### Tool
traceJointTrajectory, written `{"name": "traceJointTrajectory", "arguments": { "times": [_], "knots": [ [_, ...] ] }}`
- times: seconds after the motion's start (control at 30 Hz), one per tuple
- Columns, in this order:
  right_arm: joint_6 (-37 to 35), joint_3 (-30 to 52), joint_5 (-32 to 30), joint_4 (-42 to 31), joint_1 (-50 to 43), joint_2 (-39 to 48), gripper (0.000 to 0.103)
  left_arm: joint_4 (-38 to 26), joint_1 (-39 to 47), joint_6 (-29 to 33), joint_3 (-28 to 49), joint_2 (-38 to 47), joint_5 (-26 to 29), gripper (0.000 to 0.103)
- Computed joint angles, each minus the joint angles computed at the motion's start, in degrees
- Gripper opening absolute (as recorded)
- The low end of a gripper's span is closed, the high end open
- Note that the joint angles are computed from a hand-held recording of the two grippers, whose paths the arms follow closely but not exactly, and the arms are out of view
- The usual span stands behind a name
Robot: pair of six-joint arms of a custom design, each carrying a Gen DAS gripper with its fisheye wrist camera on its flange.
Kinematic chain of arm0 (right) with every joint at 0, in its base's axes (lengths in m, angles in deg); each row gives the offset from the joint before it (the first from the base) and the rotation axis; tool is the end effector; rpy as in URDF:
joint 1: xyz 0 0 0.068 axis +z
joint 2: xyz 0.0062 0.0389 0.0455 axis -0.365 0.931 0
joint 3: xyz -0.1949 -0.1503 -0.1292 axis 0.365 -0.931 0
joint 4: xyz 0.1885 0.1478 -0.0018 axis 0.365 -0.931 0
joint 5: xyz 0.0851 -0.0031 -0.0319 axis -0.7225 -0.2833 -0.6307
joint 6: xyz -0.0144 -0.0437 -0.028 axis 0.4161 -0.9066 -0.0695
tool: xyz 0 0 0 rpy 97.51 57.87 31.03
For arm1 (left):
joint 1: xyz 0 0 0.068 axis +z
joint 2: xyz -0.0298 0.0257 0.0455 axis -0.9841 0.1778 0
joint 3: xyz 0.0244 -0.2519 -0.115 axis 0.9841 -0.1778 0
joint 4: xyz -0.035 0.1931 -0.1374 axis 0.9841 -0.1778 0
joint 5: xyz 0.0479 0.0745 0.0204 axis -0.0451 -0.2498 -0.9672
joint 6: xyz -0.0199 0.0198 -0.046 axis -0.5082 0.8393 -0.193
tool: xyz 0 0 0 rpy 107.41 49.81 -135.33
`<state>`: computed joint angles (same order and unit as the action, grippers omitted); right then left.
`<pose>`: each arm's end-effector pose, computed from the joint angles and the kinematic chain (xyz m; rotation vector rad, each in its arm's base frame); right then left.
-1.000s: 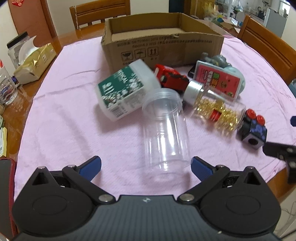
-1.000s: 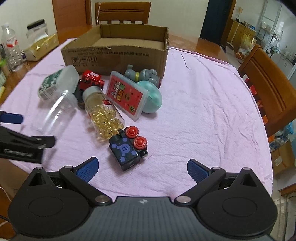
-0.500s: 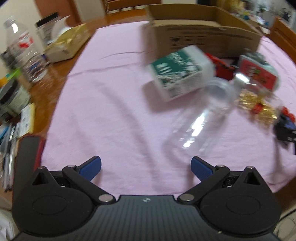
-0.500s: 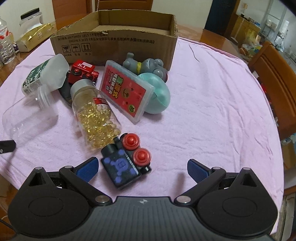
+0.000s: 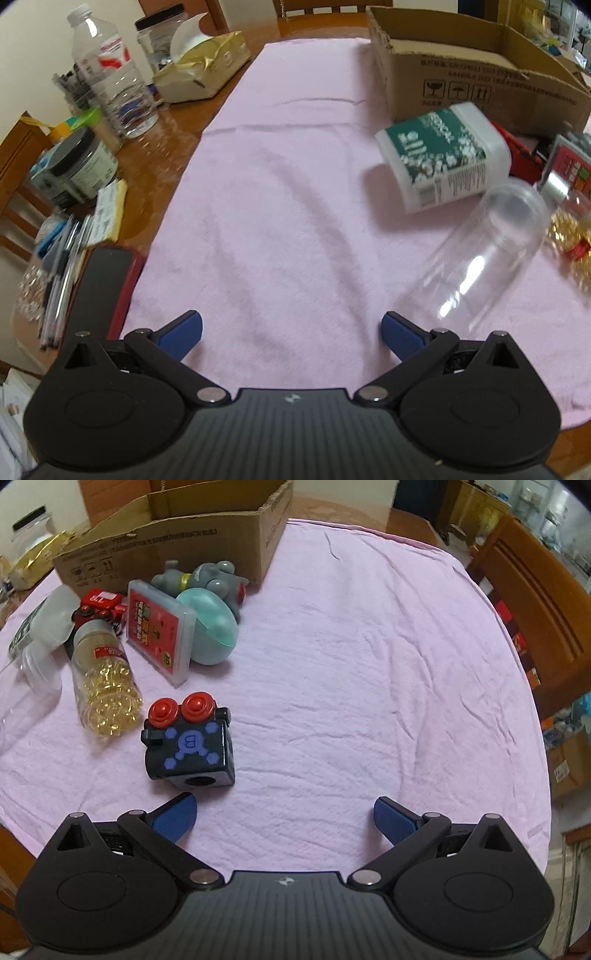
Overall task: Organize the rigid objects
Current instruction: 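Move the left tool to the clear jar while the right tool approaches the black robot toy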
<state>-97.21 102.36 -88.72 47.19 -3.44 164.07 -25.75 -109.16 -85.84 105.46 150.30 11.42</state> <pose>0.3460 0.1148 0.0001 -0.7780 2.5990 0.1092 0.1973 -0.0913 0.0023 -0.6646 2.6207 0.4366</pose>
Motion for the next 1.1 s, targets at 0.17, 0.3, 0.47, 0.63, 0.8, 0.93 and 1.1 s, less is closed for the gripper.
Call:
{"name": "traceJointTrajectory", "arguments": {
  "times": [0.17, 0.3, 0.47, 0.63, 0.8, 0.93, 1.1],
  "knots": [
    [-4.6, 0.9, -3.3, -0.2, 0.1, 0.8, 0.103, 1.1, -5.5, -2.4, -2.1, -4.4, 2.7, 0.102],
    [-7.5, 3.2, -5.4, -1.4, 0.3, 2.0, 0.103, 2.4, -7.7, -0.7, 1.1, -2.6, 1.6, 0.102],
    [-12.1, 7.5, -7.2, -4.8, -0.4, 3.6, 0.103, 1.1, -5.0, -3.1, 2.5, 0.2, 0.2, 0.102],
    [-12.6, 6.2, -9.2, -2.7, -1.2, 4.0, 0.103, -1.0, -3.5, -5.3, 2.6, 0.7, -0.6, 0.102],
    [-12.8, 5.9, -10.6, -2.2, -1.6, 4.4, 0.103, 3.6, -7.2, -5.7, 3.7, 0.5, 2.8, 0.102],
    [-14.1, 6.0, -11.0, -2.9, -2.1, 4.1, 0.103, 0.4, -9.3, -6.4, 9.7, 2.8, 3.2, 0.102],
    [-15.8, 6.5, -11.6, -3.2, -2.3, 4.3, 0.103, -3.1, -9.9, -9.8, 14.4, 5.5, 3.1, 0.103]
  ]
}}
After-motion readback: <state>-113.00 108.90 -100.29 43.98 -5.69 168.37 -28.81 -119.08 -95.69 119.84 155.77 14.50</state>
